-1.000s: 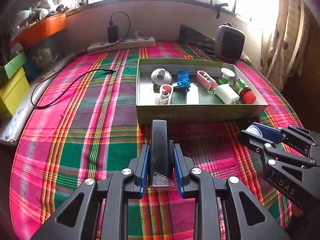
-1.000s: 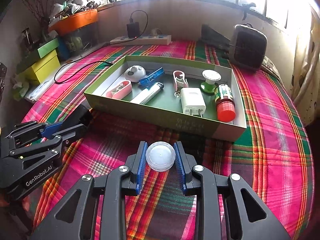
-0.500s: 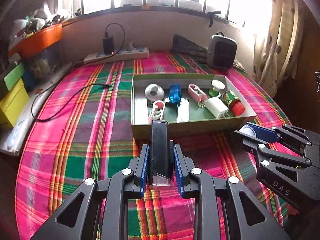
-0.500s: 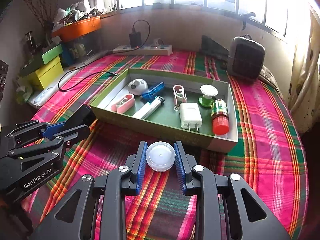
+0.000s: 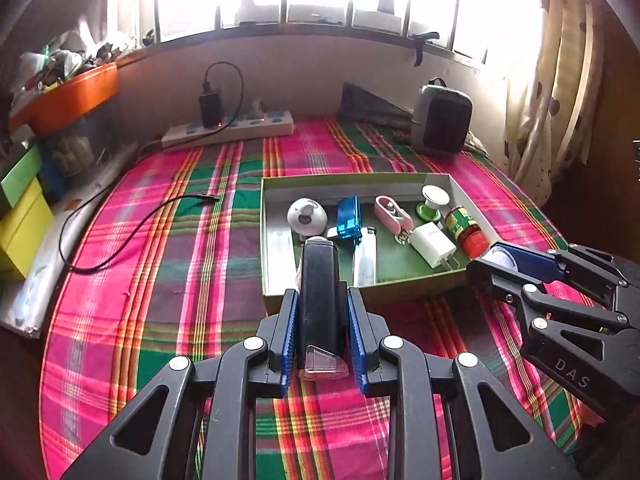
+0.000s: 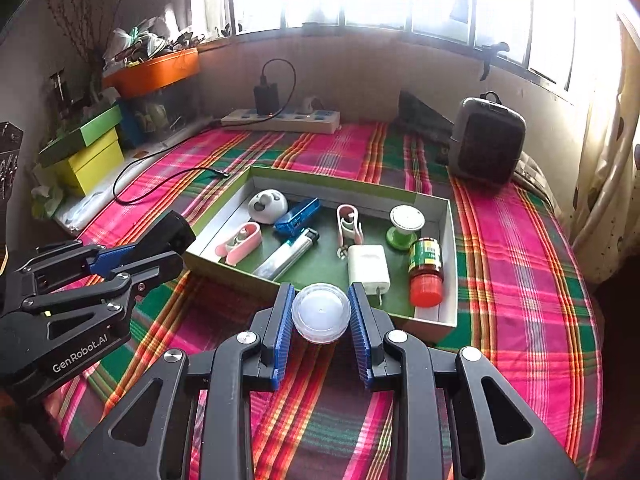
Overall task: Organize rigid objects
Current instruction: 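Lift and carry the flashlight in the left gripper to the tray while the right carries the container, then lower the flashlight into the tray and open the left gripper while the right releases the container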
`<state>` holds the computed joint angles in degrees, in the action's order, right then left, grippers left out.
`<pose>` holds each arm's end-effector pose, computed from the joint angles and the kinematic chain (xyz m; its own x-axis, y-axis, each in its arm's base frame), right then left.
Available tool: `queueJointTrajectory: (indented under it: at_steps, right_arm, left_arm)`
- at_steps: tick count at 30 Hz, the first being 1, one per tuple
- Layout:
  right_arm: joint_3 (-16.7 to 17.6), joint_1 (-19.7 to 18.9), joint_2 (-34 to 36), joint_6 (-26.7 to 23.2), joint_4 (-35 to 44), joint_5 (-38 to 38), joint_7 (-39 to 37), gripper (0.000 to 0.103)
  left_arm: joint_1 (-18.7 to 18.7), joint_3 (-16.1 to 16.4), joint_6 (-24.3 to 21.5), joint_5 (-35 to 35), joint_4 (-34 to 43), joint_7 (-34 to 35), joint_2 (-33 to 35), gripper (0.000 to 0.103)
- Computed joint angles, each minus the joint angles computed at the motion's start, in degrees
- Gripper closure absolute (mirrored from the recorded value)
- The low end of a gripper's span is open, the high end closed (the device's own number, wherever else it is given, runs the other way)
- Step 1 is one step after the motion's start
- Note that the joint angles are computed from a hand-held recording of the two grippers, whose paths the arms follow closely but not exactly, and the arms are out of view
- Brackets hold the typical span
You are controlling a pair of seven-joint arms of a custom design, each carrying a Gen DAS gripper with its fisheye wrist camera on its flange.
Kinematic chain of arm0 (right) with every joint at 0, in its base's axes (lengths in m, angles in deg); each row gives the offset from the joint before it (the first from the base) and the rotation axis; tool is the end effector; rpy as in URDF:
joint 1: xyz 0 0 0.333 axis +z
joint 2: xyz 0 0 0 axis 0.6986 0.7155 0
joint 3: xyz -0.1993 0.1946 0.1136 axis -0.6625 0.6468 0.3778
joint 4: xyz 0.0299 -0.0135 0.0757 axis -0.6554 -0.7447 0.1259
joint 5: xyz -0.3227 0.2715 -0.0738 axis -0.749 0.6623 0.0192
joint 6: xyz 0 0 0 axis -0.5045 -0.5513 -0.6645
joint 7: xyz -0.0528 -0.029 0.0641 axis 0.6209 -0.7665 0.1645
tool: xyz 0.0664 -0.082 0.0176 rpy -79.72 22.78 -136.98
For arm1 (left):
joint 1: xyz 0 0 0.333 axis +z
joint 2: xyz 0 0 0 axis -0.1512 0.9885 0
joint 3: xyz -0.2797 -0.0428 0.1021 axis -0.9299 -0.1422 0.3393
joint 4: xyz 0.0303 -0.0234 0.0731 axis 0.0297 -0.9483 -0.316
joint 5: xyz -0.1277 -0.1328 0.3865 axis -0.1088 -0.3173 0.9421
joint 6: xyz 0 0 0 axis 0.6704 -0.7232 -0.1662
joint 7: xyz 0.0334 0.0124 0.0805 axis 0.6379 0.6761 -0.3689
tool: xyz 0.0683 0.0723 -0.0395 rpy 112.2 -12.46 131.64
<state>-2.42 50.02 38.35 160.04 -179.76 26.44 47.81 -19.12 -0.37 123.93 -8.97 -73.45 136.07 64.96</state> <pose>0.4234 0.1114 0.4154 0.0779 -0.9969 -0.0045 -0.6956 -0.0512 -0.7166 0.4603 -0.3195 0.4018 -0.3726 -0.9267 0.0484 -0.6697 0.2325 -0.7053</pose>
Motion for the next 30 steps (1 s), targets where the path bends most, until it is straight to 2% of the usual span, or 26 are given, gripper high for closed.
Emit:
queueJointTrajectory:
  at_steps: [6, 10, 13, 16, 30]
  right_arm:
    - [-1.5, 0.9, 1.5, 0.2, 1.4, 0.9, -1.4, 0.074]
    - [-3.1, 2.2, 3.3, 0.3, 2.8, 2.3, -3.0, 0.074]
    - [-5.5, 4.3, 4.9, 0.4, 3.9, 4.5, -5.0, 0.074]
    - [-8.5, 7.4, 6.8, 0.3, 5.2, 7.8, -8.3, 0.074]
    - [-11.7, 11.2, 14.1, -0.4, 10.3, 18.8, -19.0, 0.074]
  left_arm:
    - [-0.9, 1.3, -0.4, -1.0, 2.7, 2.1, 2.2, 0.08]
    - [-2.8, 3.1, -0.6, -5.0, 4.7, 6.2, 4.1, 0.08]
    - [-3.9, 4.4, -1.1, -4.3, 6.3, 5.9, 5.6, 0.08]
    - [-5.1, 5.2, -1.2, -9.2, 7.6, 10.5, 7.2, 0.08]
    - [-10.3, 8.9, -3.1, -18.0, 14.7, 20.5, 14.1, 0.08]
